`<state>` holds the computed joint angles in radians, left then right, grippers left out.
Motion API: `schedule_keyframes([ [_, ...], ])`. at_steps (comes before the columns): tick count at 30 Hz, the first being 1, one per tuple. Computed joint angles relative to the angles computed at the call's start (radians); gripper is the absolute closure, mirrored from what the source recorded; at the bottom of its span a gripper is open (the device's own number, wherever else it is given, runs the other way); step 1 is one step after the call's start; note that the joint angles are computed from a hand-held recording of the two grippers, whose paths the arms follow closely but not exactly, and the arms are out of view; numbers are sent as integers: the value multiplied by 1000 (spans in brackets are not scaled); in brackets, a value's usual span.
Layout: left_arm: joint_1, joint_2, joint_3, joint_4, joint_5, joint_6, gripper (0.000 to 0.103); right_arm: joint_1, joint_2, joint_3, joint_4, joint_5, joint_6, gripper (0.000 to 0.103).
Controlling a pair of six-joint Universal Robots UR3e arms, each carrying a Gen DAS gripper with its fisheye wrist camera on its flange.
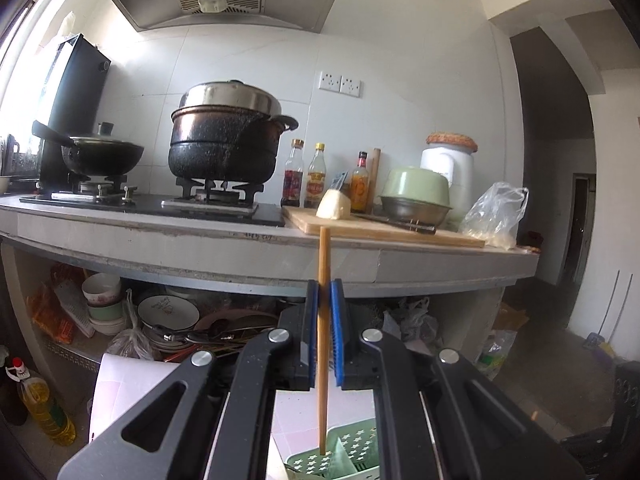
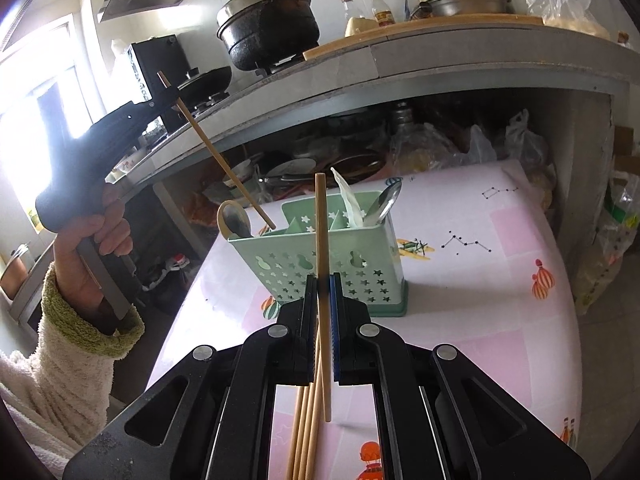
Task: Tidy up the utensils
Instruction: 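Lower the left tool's chopstick into the holder and open the left tool, then lower the right tool's chopstick into the holder and open the right tool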
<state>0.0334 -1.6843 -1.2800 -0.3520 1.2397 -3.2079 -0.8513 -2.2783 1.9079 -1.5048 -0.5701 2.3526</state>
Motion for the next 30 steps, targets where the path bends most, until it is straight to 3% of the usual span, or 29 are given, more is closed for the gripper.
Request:
schedule_keyframes([
  [7,-29,-89,-14,-32,23,26,97,13,6,5,-19,-11,14,99],
  [15,-6,-114,-50,-112,-77,46,95,18,1,-6,-41,-18,41,99],
  [19,19,-48,-140,-42,-104,29,71,31,4,-19,-72,-11,71,99],
  [23,67,74,-272,31,-134,23,57,59,31,-50,-147,9,131,99],
  [30,215,348,-552,48,-243,19,36,197,188,-136,-579,-4,417,99],
])
